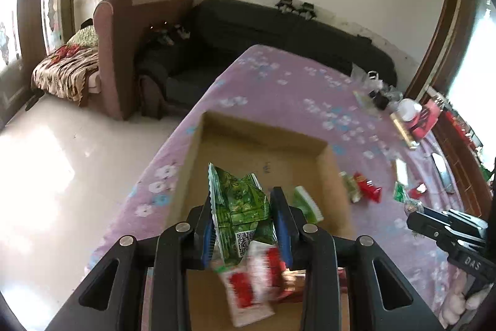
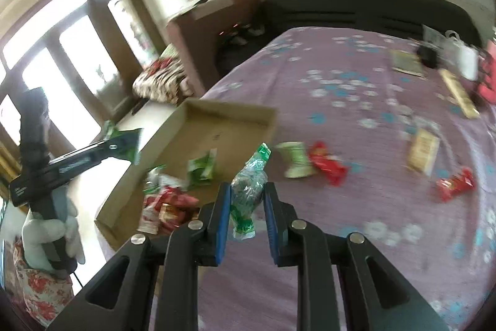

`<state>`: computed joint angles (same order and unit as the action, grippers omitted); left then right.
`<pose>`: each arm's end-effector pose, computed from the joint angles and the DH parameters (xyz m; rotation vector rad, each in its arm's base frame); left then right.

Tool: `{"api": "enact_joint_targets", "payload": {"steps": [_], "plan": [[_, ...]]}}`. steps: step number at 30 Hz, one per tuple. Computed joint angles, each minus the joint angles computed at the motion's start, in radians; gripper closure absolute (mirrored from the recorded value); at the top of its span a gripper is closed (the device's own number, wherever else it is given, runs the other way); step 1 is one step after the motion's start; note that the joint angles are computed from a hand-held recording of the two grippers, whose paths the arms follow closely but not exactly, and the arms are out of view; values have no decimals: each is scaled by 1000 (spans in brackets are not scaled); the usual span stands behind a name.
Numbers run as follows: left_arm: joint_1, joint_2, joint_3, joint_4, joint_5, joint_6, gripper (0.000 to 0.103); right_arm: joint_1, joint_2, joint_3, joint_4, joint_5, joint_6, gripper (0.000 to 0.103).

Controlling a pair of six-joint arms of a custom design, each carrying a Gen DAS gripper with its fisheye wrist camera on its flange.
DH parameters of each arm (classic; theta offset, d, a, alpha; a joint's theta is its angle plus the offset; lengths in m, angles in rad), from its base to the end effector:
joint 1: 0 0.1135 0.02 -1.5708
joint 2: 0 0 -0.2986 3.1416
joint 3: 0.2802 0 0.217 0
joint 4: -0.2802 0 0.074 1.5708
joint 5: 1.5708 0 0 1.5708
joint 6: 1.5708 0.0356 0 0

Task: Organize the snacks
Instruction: 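Carry both packets over the cardboard box and open both grippers to drop them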

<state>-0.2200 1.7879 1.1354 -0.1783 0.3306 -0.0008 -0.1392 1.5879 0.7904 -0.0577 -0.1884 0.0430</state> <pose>0.3479 -0.0896 0.2466 0.4163 2.3650 -0.4998 0.2834 -0.0330 0.2225 0.1346 2.4103 0.1843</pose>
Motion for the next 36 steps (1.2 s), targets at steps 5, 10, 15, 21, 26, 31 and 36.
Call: {"api": "enact_joint_targets", "payload": {"steps": [5, 10, 15, 21, 26, 31, 36], "plan": [[17, 112, 84, -24, 22, 27, 69, 137, 180, 120, 7, 120, 55, 82], [17, 201, 188, -72, 9, 54, 68, 166, 324, 233, -22, 170, 95, 82], [23, 241, 238, -96, 23, 67, 67, 189, 399, 290, -33, 215, 105, 82], [49, 188, 182, -54, 51, 49, 48, 209, 371, 267, -6, 235, 98, 78], [67, 67, 83, -9, 76, 5, 43, 183, 261, 180, 31, 228, 108, 77], [43, -104, -31, 28, 117, -47, 28, 115, 117, 55, 77, 221, 138, 73], [-55, -248, -127, 75, 124, -96, 17, -1, -45, -83, 106, 199, 146, 73]]}}
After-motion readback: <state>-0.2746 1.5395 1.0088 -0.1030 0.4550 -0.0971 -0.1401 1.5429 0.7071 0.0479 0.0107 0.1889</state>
